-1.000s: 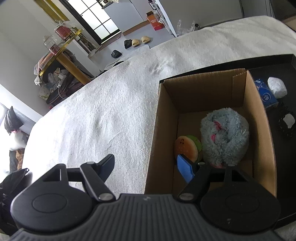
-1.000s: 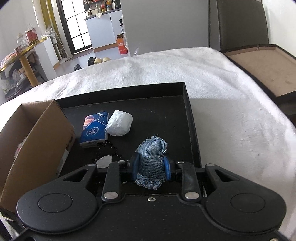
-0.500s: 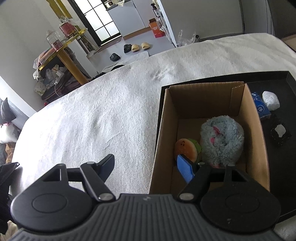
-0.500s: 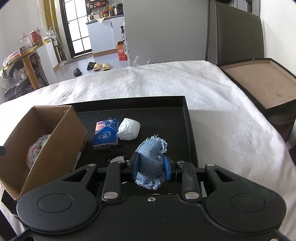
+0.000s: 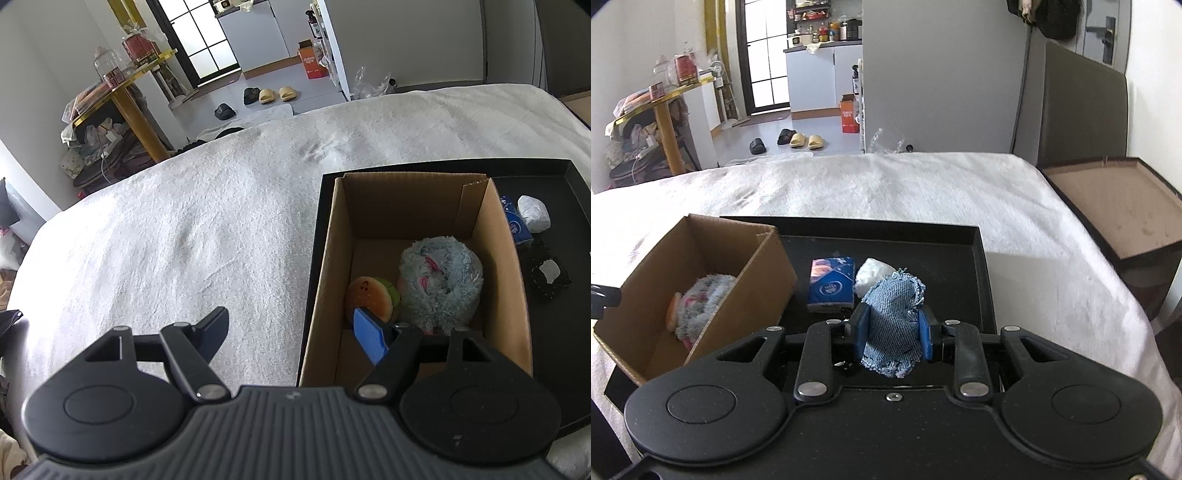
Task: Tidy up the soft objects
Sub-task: 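Carry the denim heart plush with the right gripper into the box and release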
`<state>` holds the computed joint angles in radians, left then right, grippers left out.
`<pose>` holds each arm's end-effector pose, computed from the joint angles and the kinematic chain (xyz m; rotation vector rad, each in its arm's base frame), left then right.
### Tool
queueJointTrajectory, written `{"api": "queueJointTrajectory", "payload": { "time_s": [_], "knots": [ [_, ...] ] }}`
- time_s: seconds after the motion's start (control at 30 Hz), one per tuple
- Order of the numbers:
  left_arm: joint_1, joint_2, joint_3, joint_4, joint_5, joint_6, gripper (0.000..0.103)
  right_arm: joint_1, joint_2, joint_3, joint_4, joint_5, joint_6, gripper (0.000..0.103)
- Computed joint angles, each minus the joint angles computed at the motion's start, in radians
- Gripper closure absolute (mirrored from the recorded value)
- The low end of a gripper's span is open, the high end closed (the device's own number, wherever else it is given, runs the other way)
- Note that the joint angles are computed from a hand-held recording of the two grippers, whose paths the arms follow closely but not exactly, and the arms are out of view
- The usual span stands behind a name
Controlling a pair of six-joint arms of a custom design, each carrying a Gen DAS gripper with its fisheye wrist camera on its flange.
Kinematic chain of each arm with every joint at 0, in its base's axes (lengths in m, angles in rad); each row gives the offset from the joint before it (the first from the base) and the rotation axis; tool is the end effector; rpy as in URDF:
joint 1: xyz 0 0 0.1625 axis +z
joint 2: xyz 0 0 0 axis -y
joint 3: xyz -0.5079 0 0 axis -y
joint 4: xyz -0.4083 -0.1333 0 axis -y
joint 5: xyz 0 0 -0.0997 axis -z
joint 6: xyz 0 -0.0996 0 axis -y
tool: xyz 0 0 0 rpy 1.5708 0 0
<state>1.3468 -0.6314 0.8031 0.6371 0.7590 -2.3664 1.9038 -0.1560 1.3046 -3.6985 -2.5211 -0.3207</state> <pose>0.0255 -0.8135 0.2741 0.6929 2.0289 -0.5673 0.3020 -0.7132 -0.0806 0.1220 -2.0538 1.0635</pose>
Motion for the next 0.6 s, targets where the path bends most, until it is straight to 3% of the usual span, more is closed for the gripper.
{"api": "queueJointTrajectory", "payload": {
  "time_s": [0.37, 0.6],
  "knots": [
    [0.015, 0.007, -0.033, 0.048, 0.048, -0.024, 0.03, 0.031, 0.039, -0.102, 0.041, 0.012, -0.086, 0.075],
    [0.024, 0.039, -0.101, 0.129, 0.065, -0.067, 0.033, 0.047, 0.062, -0.162, 0.078, 0.063, -0.176, 0.075]
  ]
}}
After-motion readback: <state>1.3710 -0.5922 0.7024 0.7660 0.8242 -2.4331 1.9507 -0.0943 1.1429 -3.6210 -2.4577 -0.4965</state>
